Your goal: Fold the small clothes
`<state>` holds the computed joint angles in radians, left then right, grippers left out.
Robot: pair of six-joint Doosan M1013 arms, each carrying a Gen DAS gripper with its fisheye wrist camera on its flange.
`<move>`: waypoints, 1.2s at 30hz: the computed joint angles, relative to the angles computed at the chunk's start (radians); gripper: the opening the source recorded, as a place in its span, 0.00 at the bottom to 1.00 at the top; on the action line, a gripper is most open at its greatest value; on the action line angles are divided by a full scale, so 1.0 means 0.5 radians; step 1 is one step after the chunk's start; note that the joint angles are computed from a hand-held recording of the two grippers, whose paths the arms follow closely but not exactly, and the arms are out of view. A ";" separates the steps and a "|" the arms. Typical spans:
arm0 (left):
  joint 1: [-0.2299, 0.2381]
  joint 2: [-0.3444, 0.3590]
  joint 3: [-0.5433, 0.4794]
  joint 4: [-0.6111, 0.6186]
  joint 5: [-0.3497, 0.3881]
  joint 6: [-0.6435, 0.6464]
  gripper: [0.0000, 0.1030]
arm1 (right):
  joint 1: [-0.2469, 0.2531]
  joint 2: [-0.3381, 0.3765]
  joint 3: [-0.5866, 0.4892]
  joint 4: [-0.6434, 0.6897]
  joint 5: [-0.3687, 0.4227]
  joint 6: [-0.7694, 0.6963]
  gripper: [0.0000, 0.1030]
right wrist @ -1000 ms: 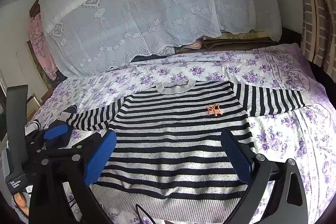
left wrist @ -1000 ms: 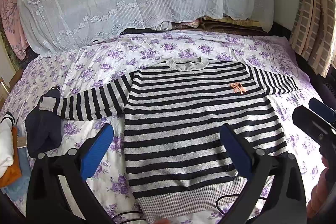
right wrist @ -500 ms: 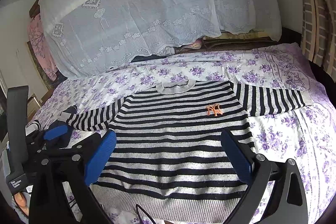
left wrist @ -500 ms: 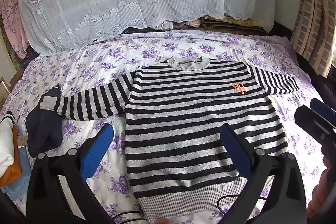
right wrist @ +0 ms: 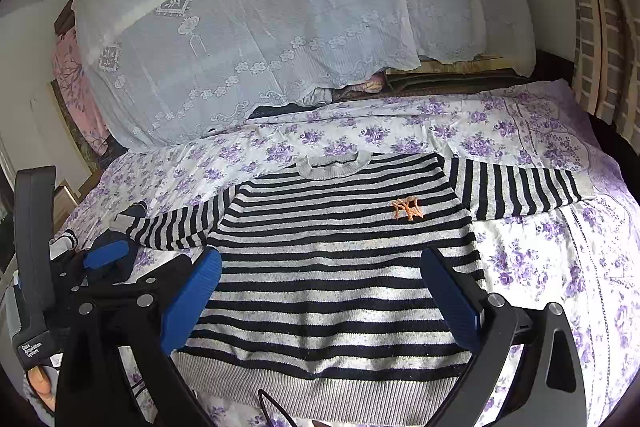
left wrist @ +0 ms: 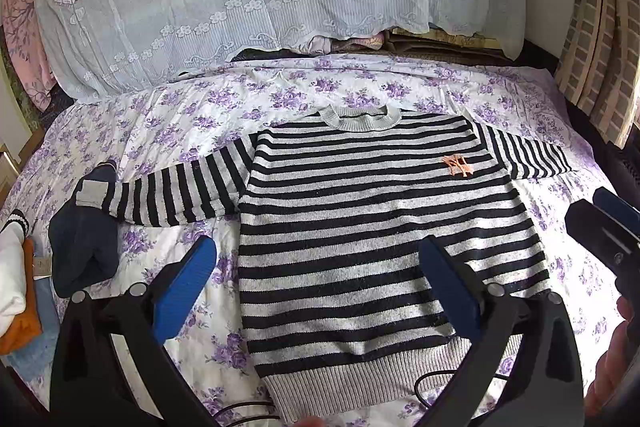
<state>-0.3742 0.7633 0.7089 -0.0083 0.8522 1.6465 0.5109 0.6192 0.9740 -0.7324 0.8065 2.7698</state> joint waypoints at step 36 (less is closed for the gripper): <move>-0.003 0.001 0.016 0.008 0.023 -0.015 0.96 | -0.009 -0.012 0.024 0.010 -0.014 0.018 0.97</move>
<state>-0.3757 0.7640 0.7167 -0.0044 0.8636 1.6392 0.5066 0.6130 0.9858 -0.7273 0.7997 2.7789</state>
